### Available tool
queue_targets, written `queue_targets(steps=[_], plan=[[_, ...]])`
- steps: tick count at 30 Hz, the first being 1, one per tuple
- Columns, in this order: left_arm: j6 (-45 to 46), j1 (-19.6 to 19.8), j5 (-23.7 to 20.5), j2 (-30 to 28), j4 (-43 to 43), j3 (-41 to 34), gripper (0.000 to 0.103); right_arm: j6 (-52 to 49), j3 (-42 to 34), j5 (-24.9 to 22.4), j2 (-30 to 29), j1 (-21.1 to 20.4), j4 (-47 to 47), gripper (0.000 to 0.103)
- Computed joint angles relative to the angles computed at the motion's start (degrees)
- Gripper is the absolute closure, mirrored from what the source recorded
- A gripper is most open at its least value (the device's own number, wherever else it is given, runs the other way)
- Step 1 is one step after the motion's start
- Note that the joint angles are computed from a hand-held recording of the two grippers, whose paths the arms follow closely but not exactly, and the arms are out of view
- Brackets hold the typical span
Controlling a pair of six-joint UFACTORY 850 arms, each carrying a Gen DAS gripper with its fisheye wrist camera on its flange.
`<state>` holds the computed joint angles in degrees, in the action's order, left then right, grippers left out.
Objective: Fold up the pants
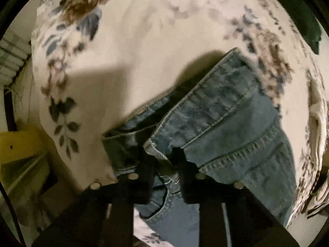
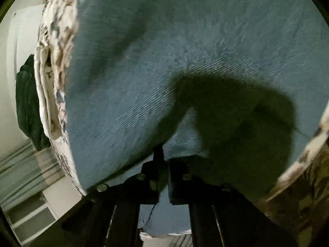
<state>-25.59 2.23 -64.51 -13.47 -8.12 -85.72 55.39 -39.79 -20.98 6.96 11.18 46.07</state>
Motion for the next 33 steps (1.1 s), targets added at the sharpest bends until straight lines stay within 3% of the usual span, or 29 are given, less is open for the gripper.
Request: queue_targets(steps=[4, 7, 11, 17, 18, 19, 22, 24, 26, 28, 30, 33], plan=[[2.03, 0.33, -2.29, 1.28, 0.87, -3.1, 0.088, 4.83, -2.05, -7.38, 3.83, 0.72, -9.77, 0.099], [5.22, 1.29, -4.39, 1.41, 2.15, -3.71, 0.088, 2.03, -0.44, -11.93, 6.55, 0.64, -8.81, 0.099], [8.49, 3.16, -4.07, 0.34, 4.06, -1.36, 0.088, -1.98, 1.1, -13.59, 4.49, 1.11, -5.99, 0.099], [9.43, 2.45, -2.4, -1.28, 6.57, -0.43, 0.083, -12.65, 1.16, -14.85, -0.48, -0.6, 2.16, 0.098], [9.86, 2.35, -2.8, -1.49, 6.92, -0.61, 0.08, -14.63, 0.49, -16.16, -1.24, -1.26, 2.94, 0.097], [10.29, 2.15, -3.92, -1.75, 7.54, -1.18, 0.079, -18.12, -1.68, -18.27, -4.35, -3.1, 3.47, 0.088], [10.06, 1.19, -7.14, -0.78, 8.9, -2.91, 0.075, -21.16, -5.37, -25.12, -6.47, -4.72, 1.99, 0.071], [11.46, -0.3, -7.82, 0.77, 9.15, -4.27, 0.064, -21.84, -10.05, -29.55, -7.26, -4.51, -2.63, 0.065], [13.27, -2.87, -7.65, 1.15, 9.66, -6.26, 0.029, -23.83, -17.46, -33.74, -9.51, -3.8, -9.41, 0.053], [15.0, -6.11, -6.45, 1.52, 10.33, -7.64, 0.014, -27.78, -24.99, -35.53, -13.0, -4.04, -13.9, 0.047], [17.21, -9.84, -4.79, -0.31, 11.17, -10.55, 0.007, -30.96, -32.45, -36.4, -17.71, -4.16, -19.2, 0.041], [18.59, -13.74, -3.69, -2.17, 11.89, -12.49, 0.007, -39.85, -47.73, -39.53, -30.53, -4.41, -27.08, 0.04]])
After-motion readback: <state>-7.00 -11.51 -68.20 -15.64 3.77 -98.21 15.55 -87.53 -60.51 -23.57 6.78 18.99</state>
